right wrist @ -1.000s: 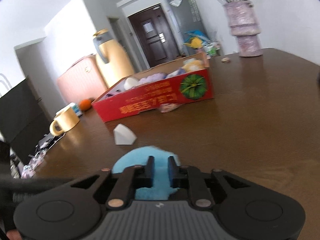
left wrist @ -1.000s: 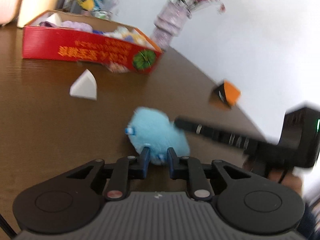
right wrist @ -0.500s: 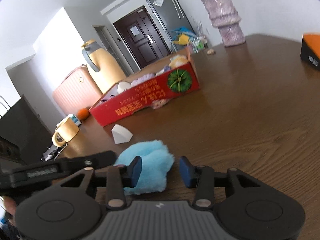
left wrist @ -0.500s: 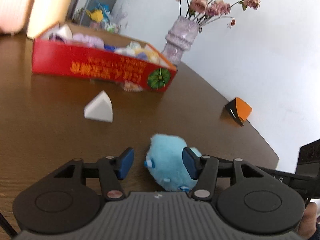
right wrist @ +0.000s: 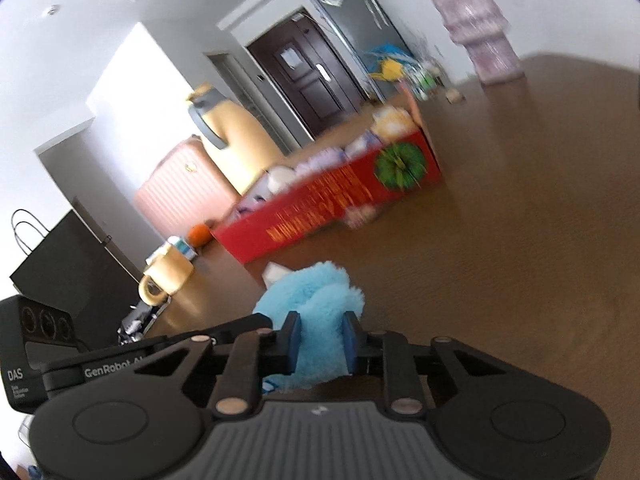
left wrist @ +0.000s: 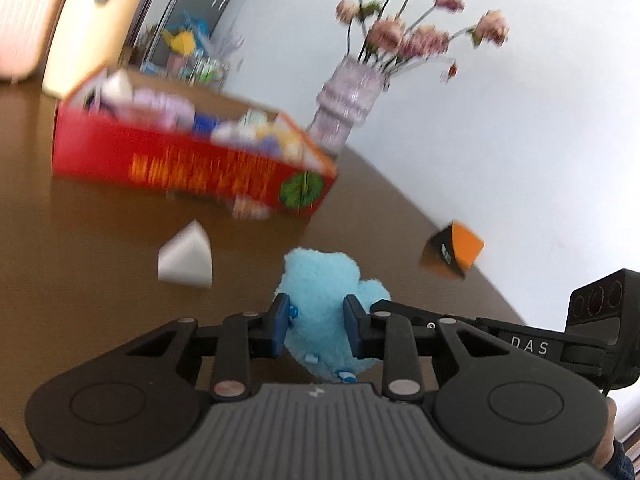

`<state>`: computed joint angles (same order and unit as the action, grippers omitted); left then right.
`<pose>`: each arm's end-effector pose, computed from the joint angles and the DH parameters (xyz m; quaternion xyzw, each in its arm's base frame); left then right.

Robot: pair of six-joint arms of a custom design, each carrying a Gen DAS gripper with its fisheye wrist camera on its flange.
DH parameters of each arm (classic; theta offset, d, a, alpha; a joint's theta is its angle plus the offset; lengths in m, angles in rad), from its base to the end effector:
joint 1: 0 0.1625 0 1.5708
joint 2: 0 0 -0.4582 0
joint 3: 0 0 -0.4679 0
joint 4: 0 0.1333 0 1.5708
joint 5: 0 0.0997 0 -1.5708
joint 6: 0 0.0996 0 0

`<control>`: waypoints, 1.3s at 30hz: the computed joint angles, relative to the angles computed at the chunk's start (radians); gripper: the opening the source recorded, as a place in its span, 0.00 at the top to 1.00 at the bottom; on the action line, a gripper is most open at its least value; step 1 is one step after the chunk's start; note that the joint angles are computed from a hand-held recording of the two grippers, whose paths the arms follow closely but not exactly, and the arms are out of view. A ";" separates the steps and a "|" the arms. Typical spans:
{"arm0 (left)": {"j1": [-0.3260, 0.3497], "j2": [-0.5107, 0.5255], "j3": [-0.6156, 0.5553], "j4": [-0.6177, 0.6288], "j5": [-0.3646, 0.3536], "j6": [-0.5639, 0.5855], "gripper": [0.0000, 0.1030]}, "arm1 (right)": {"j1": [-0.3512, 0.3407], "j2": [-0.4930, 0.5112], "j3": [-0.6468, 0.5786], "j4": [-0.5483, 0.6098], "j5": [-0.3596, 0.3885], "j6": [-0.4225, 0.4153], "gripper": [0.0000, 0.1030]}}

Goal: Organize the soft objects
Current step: 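Carry the blue plush into the box and open the right gripper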

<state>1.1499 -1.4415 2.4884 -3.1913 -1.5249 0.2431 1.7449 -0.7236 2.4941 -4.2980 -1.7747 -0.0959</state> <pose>-0.0502 -0.4496 0.1823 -0.3064 -0.9087 0.2836 0.0032 0.1786 -0.3623 0.0325 0.0724 -0.8814 0.4611 0.0724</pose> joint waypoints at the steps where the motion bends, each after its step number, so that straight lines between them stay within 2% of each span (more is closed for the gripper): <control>1: -0.004 0.006 -0.020 0.001 0.000 0.012 0.71 | 0.010 -0.016 -0.014 0.020 -0.001 -0.011 0.79; 5: -0.027 0.067 -0.136 0.008 0.034 0.069 0.72 | 0.043 -0.092 -0.109 0.161 -0.018 -0.076 0.79; 8: -0.009 0.153 -0.276 0.053 0.032 0.075 0.72 | 0.046 -0.121 -0.223 0.279 -0.013 -0.128 0.79; 13: 0.050 0.337 -0.563 0.222 0.036 0.013 0.72 | 0.008 -0.119 -0.461 0.565 -0.010 -0.098 0.79; 16: 0.073 0.421 -0.673 0.279 0.090 0.017 0.72 | -0.015 -0.083 -0.607 0.764 -0.034 -0.077 0.79; 20: 0.067 0.498 -0.742 0.311 0.245 0.077 0.72 | -0.027 0.000 -0.778 0.969 -0.102 -0.076 0.80; 22: 0.065 0.518 -0.747 0.294 0.300 0.121 0.76 | -0.018 0.050 -0.842 1.012 -0.167 -0.109 0.82; 25: 0.077 0.511 -0.742 0.292 0.271 0.155 0.76 | -0.004 0.099 -0.889 1.047 -0.253 -0.185 0.88; 28: 0.077 0.515 -0.739 0.276 0.277 0.183 0.78 | 0.000 0.102 -0.898 1.078 -0.266 -0.206 0.89; 31: 0.075 0.518 -0.748 0.286 0.277 0.177 0.78 | -0.007 0.097 -0.911 1.119 -0.250 -0.181 0.89; 34: 0.068 0.513 -0.739 0.274 0.289 0.179 0.77 | -0.004 0.090 -0.898 1.108 -0.258 -0.194 0.88; 36: 0.060 0.498 -0.719 0.241 0.302 0.190 0.77 | 0.008 0.085 -0.902 1.123 -0.279 -0.208 0.86; 39: 0.043 0.450 -0.681 0.199 0.306 0.205 0.77 | 0.041 0.066 -0.885 1.061 -0.330 -0.269 0.86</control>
